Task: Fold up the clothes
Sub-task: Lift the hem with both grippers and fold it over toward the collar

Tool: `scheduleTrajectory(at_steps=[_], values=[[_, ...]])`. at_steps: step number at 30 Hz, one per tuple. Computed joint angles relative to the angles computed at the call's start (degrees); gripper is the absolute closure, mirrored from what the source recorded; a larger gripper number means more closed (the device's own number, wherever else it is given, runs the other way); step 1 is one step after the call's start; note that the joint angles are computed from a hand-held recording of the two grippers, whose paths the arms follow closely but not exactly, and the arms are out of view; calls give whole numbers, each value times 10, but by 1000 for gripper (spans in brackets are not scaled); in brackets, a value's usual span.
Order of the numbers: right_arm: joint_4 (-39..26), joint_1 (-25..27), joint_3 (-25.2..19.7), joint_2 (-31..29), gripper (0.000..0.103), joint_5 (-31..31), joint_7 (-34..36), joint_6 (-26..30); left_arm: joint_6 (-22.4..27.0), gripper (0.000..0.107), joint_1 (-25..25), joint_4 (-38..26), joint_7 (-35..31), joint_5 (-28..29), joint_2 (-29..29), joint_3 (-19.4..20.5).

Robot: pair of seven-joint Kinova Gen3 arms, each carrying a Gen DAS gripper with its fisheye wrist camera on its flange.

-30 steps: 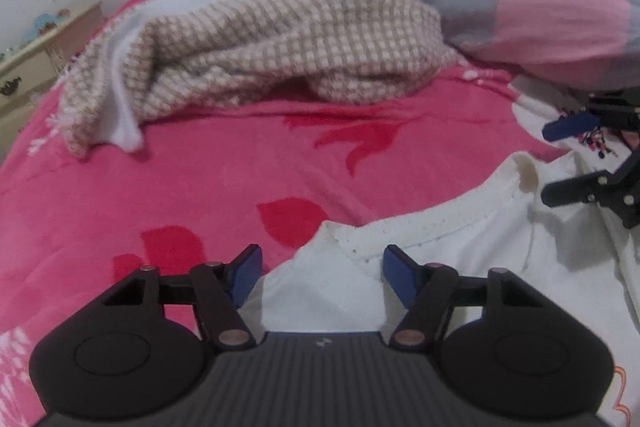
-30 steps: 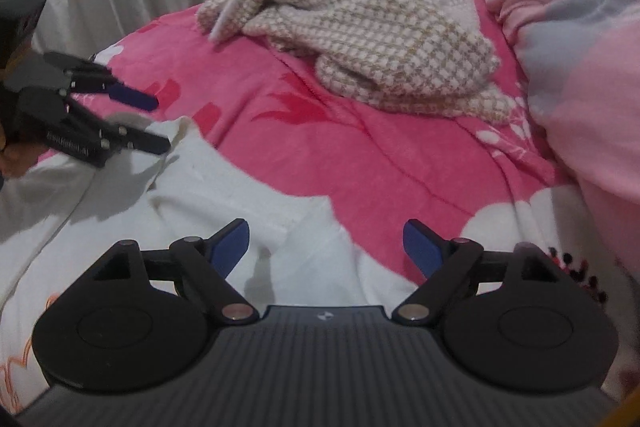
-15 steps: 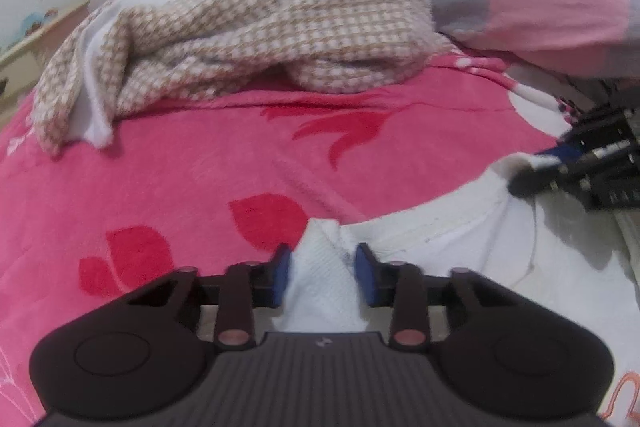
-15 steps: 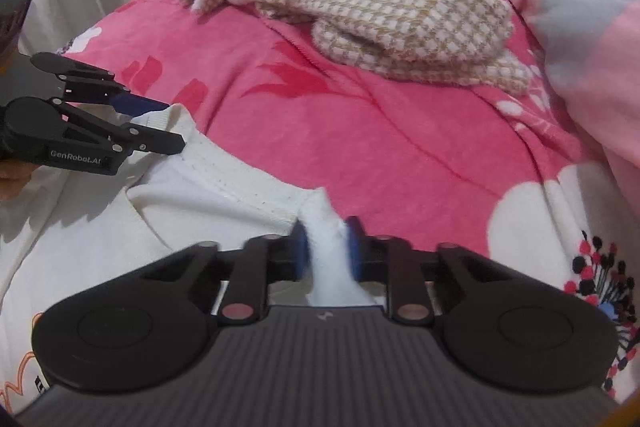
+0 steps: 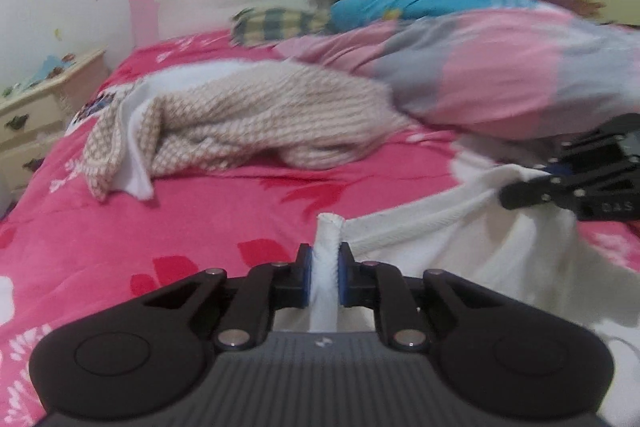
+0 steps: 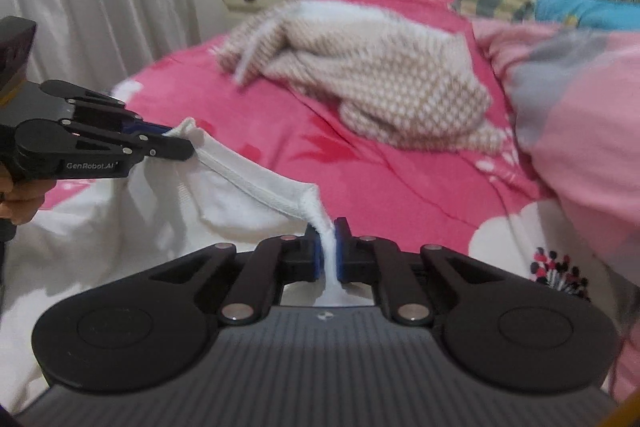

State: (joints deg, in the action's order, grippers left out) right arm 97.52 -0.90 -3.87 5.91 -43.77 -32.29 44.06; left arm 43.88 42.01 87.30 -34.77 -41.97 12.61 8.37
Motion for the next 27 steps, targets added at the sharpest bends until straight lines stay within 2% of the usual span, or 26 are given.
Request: scheduleTrajectory(at_steps=[2,5,9,14,18,20,27], values=[[17,10,6,-35,98,-18,25,25,2,95,22,22,17,-22,-34,10],[42,7,30,-94,98,-25,34,67,12,95,38,57,60,-41,-87,45],[82,-9,64,-177,98,-1,9,125,68,95,60,82,105,-52,-132,113],[135,-31,97,-274,98,35,-22,190,127,95,76,96,139,-15,-158,197],[174,-54,110,-341,98,64,-46,228,151,95,96,104,154,24,-160,246],[189,-66,118,-367,98,75,-64,250,156,95,111,109,156,38,-159,260],[221,-124,132,-429,98,112,-104,332,129,95,121,113,68,164,-168,250]])
